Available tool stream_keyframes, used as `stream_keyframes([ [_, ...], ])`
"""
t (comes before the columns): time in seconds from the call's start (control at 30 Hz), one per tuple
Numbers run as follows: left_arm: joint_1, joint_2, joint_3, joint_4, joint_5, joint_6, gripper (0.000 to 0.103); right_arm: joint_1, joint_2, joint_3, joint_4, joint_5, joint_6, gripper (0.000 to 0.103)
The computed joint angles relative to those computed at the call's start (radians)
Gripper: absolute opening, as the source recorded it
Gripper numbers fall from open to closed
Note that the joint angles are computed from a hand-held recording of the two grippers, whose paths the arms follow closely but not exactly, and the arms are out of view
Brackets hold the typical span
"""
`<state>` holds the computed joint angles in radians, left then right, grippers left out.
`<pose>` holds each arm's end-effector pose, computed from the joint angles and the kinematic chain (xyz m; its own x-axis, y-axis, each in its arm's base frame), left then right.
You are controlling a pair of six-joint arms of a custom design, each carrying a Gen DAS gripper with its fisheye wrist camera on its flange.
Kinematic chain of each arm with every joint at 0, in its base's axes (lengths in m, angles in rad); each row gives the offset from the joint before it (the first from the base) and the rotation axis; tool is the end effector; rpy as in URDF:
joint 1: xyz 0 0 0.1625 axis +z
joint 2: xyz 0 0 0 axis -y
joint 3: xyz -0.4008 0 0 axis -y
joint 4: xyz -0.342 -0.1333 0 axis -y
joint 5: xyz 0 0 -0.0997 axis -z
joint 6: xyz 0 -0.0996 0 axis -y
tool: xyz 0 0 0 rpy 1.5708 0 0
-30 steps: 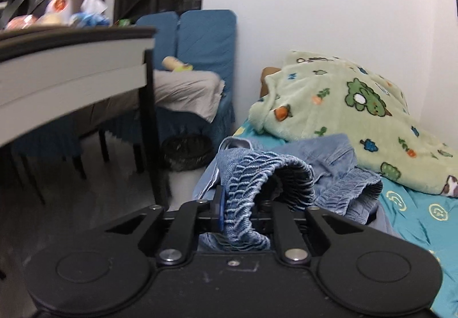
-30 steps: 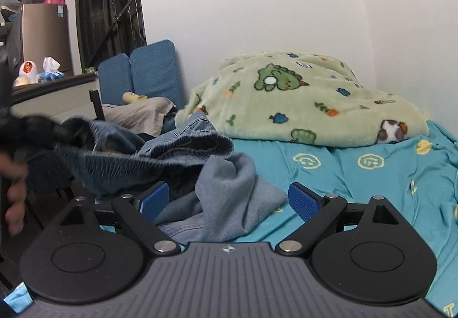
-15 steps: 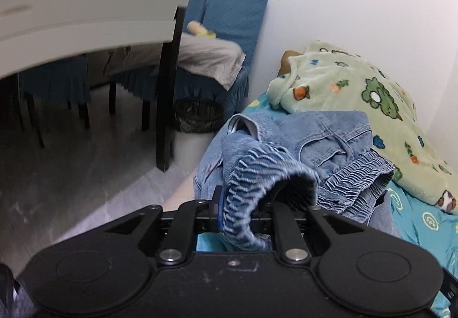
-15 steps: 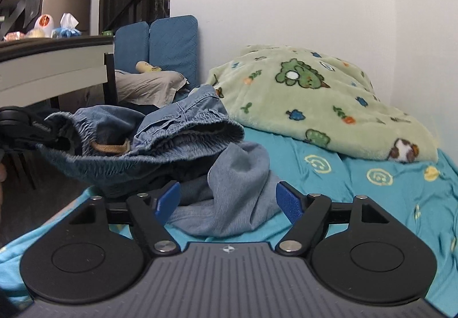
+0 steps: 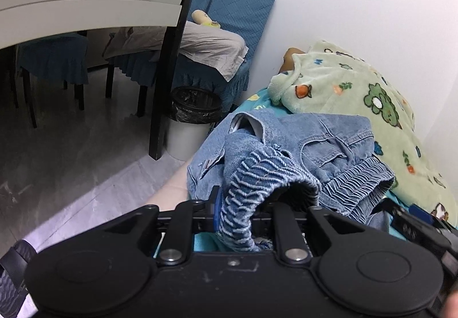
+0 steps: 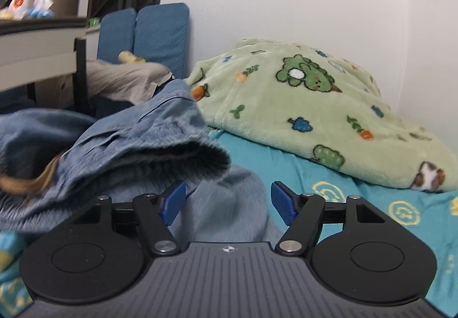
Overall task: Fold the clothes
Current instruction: 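Grasp the jeans' cuff with the right tool while the left tool holds the waistband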
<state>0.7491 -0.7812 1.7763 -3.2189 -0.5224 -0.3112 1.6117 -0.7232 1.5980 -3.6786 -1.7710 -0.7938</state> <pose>-0.2753 -0.5559 0.1789 -0.8686 -0.1591 -0.4692 0.3316 0.5170 -0.7892 0.1398 -0.6397 0.2270 -0.6823 -0.1328 0.7189 -0.7132 0.3373 -0.6145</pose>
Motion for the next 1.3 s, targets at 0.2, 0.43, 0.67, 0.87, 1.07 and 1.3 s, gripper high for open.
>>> stream_keyframes([
  [0.2, 0.007, 0.040, -0.025, -0.022, 0.005, 0.051, 0.014, -0.028, 0.035, -0.063, 0.048, 0.073, 0.083, 0.062],
  [0.43, 0.010, 0.065, -0.040, -0.032, 0.009, 0.094, 0.015, -0.027, 0.064, -0.122, 0.105, 0.142, 0.085, 0.049],
  [0.67, 0.009, 0.067, -0.038, -0.031, 0.004, 0.093, 0.021, -0.028, 0.030, -0.102, 0.111, 0.136, 0.235, 0.006],
  [0.87, 0.010, 0.042, -0.025, -0.006, -0.038, 0.071, 0.030, -0.007, -0.058, 0.004, 0.065, 0.148, 0.256, 0.004],
  [1.07, 0.006, 0.002, 0.001, 0.019, -0.089, 0.044, 0.029, 0.026, -0.164, 0.141, 0.038, 0.063, 0.327, 0.003],
  [1.3, 0.005, -0.036, 0.016, 0.125, -0.100, -0.049, 0.029, 0.044, -0.308, 0.335, 0.006, -0.063, 0.404, 0.000],
])
